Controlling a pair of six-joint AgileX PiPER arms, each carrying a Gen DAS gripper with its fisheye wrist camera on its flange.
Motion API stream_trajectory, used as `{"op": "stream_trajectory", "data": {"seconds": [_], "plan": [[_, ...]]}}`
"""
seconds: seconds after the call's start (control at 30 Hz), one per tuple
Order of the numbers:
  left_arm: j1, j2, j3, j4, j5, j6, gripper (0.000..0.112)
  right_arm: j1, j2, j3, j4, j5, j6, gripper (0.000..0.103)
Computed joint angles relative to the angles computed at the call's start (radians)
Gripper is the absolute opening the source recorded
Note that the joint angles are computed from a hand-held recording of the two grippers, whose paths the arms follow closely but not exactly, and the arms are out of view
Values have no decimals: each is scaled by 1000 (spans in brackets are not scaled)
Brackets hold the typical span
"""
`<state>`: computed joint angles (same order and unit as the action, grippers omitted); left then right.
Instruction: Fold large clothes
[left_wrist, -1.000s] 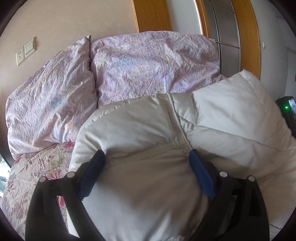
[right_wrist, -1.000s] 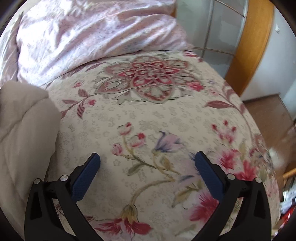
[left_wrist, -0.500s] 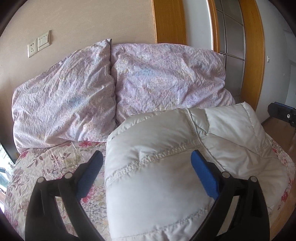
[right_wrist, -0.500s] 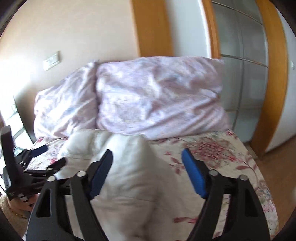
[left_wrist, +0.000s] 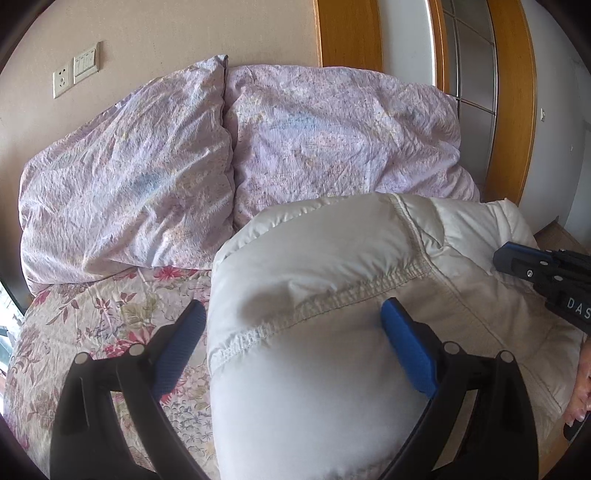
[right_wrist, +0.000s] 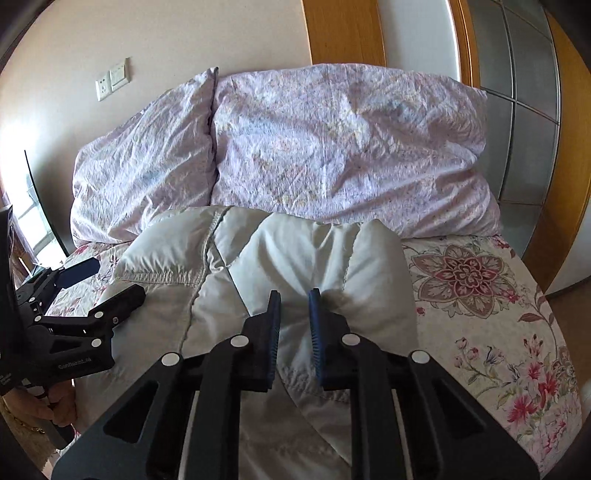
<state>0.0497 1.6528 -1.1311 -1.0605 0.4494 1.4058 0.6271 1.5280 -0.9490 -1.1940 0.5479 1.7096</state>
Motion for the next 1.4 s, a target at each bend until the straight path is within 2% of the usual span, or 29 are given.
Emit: {"op": "stream_trajectory", "data": {"seconds": [0.3, 0.5, 0.6, 0.77, 1.07, 1.2, 1.27, 1.3, 1.4], "plan": [[-28, 30, 4, -15, -25, 24, 96, -44, 75, -4, -28, -59, 30, 17], [-39, 52, 6, -38, -44, 38, 96, -97, 110, -4, -18, -143, 15, 17], [-45, 60, 18, -96, -61, 95, 96, -115, 128, 2, -55, -179, 62, 17], [-45, 85, 20, -160, -66, 149, 97, -145, 157, 22, -211, -244, 225, 17], [-58, 140, -1, -207, -100, 168, 101, -155, 224, -17, -240, -251, 240, 17], [-74, 137, -4, -169, -132, 135, 101, -157, 229, -25, -218, -246, 225, 17], [-64, 117, -20, -23, -99, -2, 101, -138, 210, -30, -108, -204, 124, 17], [-48, 103, -32, 34, -57, -58, 101, -124, 193, -28, -66, -176, 93, 17], [15, 72, -76, 39, 62, -76, 101, -110, 133, 24, -128, -164, 195, 19]]}}
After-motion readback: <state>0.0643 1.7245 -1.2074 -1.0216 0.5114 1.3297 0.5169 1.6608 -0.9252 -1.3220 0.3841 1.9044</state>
